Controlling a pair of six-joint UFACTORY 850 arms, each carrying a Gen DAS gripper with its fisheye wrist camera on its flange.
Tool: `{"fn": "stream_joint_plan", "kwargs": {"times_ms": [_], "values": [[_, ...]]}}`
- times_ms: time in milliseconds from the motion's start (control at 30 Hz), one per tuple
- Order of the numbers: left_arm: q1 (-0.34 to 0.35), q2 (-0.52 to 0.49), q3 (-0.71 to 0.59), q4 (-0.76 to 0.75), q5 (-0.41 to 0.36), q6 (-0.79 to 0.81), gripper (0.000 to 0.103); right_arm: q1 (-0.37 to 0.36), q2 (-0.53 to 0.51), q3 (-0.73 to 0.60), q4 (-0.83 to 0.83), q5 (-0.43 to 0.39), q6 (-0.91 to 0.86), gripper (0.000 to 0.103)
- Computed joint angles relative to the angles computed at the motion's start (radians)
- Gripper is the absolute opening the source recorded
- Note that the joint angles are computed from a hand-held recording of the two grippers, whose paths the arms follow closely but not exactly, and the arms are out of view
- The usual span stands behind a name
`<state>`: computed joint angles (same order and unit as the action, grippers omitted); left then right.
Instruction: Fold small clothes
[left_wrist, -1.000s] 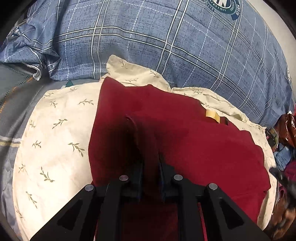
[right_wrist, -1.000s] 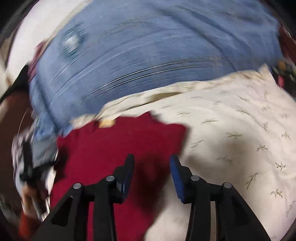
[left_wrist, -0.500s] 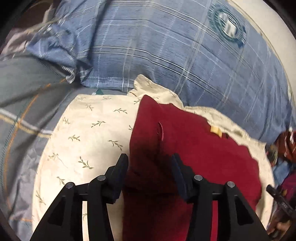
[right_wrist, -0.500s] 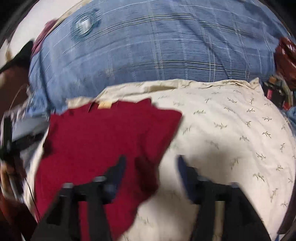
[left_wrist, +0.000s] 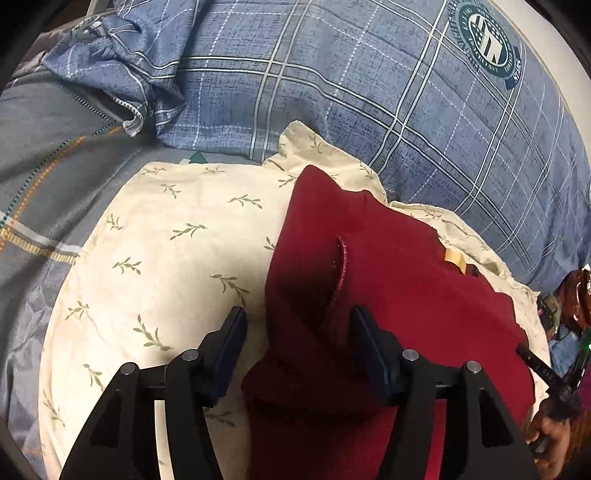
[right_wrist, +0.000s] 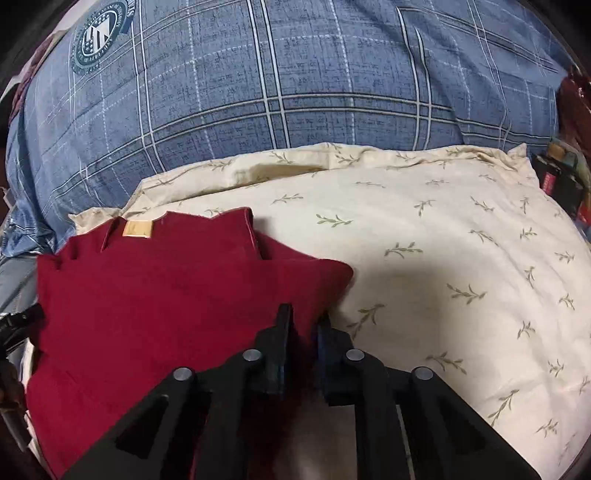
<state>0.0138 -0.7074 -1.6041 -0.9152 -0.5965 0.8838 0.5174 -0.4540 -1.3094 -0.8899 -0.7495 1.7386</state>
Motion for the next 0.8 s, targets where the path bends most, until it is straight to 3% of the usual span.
{"fn": "stream_joint_plan", "kwargs": {"times_ms": [33, 133, 167, 233, 300, 400, 500, 567, 633, 733, 800], "values": [[0.001, 0.008, 0.010, -0.009, 0.009, 0.014, 0.060, 0.011, 0.013, 0.002, 0.004, -0.014, 0.013, 0.024], [0.001, 0.053, 0.071, -0.046, 0.074, 0.074, 0.059, 0.069, 0.079, 0.047, -0.067, 0.017, 0.083, 0.029], [0.000, 0.063, 0.087, -0.054, 0.086, 0.086, 0.059, 0.087, 0.088, 0.056, -0.083, 0.024, 0.086, 0.035], [0.001, 0.073, 0.105, -0.065, 0.082, 0.092, 0.059, 0.116, 0.076, 0.052, -0.040, 0.046, -0.004, 0.040], [0.004, 0.086, 0.126, -0.070, 0.077, 0.074, 0.059, 0.120, 0.036, 0.031, 0.046, 0.023, -0.101, 0.038], [0.018, 0.123, 0.165, -0.081, 0.034, 0.087, 0.059, 0.135, 0.034, 0.044, 0.053, -0.050, -0.083, 0.037], [0.045, 0.203, 0.259, -0.141, 0.035, 0.201, 0.060, 0.159, 0.138, 0.137, 0.011, 0.019, 0.070, 0.041], [0.065, 0.252, 0.326, -0.163, 0.050, 0.253, 0.063, 0.172, 0.180, 0.183, 0.006, 0.068, 0.105, 0.054], [0.085, 0.286, 0.377, -0.142, 0.043, 0.259, 0.063, 0.190, 0.203, 0.225, 0.010, 0.137, 0.139, 0.060], [0.108, 0.325, 0.439, -0.126, 0.039, 0.265, 0.063, 0.201, 0.192, 0.261, -0.029, 0.254, 0.227, 0.060], [0.118, 0.348, 0.470, -0.117, 0.035, 0.269, 0.063, 0.222, 0.152, 0.248, -0.154, 0.223, 0.341, 0.060]]}}
